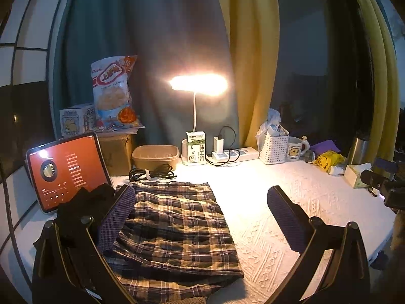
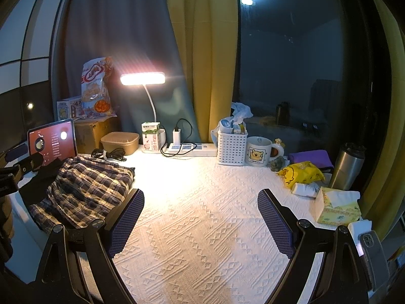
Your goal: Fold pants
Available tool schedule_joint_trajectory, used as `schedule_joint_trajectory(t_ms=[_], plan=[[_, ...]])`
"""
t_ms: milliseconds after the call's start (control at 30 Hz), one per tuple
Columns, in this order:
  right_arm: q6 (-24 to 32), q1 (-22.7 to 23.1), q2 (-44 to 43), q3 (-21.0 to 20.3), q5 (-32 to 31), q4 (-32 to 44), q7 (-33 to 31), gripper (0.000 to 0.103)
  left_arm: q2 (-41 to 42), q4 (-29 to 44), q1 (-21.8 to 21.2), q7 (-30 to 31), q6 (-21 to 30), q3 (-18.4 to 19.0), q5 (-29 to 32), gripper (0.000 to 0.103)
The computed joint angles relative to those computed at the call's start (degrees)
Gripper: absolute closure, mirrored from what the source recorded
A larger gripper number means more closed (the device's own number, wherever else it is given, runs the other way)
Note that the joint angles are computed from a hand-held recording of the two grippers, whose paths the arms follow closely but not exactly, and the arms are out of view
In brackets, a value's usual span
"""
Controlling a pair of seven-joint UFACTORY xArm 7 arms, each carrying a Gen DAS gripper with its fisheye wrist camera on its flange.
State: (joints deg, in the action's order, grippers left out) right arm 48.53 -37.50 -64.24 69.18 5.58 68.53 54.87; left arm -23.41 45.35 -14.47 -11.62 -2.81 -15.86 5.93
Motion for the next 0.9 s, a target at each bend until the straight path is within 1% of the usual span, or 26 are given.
schedule_joint_trajectory(t_ms=[233, 500, 733, 867, 900], plan=[[0.1, -0.1, -0.2, 0.0, 0.2, 0.1, 0.0, 0.011, 0.2, 0.2, -1.2, 0.2, 0.5, 0.8, -0.4, 0.000], [0.0, -0.1, -0.2, -0.1, 0.3, 0.0, -0.2, 0.011, 0.3, 0.3, -0.3, -0.1, 0.5, 0.0, 0.0, 0.000], [0.1, 0.1, -0.2, -0.2, 0.1, 0.0, -0.1, 0.011, 0.4, 0.5, -0.2, -0.2, 0.7, 0.1, 0.2, 0.000], [0.1, 0.0, -0.2, -0.2, 0.1, 0.0, -0.1, 0.011, 0.6, 0.5, -1.1, 0.6, 0.6, 0.9, 0.2, 0.000], [0.2, 0.0, -0.2, -0.2, 0.1, 0.0, 0.0, 0.011, 0.6, 0.5, -0.6, 0.6, 0.5, 0.6, 0.4, 0.000]])
